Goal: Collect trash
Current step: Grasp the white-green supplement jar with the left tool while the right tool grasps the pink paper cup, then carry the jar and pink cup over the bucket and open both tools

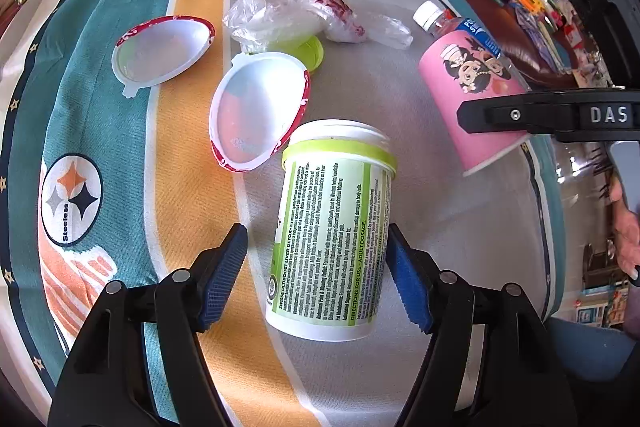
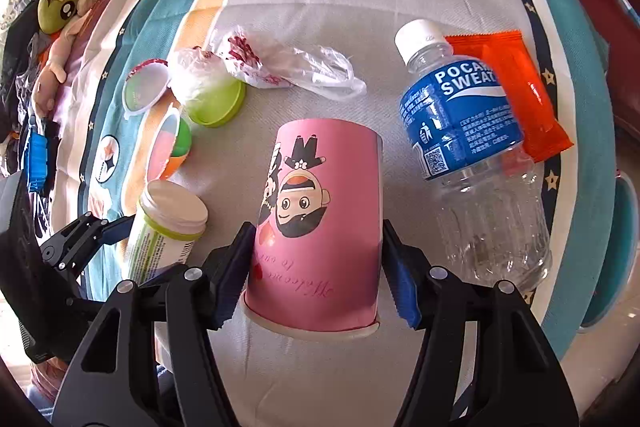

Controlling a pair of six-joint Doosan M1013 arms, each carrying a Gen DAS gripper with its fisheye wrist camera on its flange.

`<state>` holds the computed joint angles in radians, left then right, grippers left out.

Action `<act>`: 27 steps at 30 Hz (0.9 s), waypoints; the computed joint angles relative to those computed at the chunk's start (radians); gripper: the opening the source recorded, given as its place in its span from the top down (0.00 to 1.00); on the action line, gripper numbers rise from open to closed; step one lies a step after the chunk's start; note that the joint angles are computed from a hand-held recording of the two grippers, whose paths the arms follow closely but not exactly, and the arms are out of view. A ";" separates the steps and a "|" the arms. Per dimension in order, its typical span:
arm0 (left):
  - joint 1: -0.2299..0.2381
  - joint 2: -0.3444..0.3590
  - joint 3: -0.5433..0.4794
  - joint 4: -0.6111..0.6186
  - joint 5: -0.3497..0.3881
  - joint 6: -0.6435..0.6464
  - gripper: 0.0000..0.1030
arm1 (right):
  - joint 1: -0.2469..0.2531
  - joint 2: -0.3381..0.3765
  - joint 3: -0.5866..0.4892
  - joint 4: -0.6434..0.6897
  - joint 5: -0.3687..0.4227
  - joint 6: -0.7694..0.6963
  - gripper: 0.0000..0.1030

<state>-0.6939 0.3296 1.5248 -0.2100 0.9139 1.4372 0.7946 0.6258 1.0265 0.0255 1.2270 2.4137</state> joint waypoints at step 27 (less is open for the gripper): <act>-0.151 0.019 -0.175 0.125 0.007 -0.032 0.50 | 0.000 -0.398 0.478 -0.271 -0.312 0.425 0.42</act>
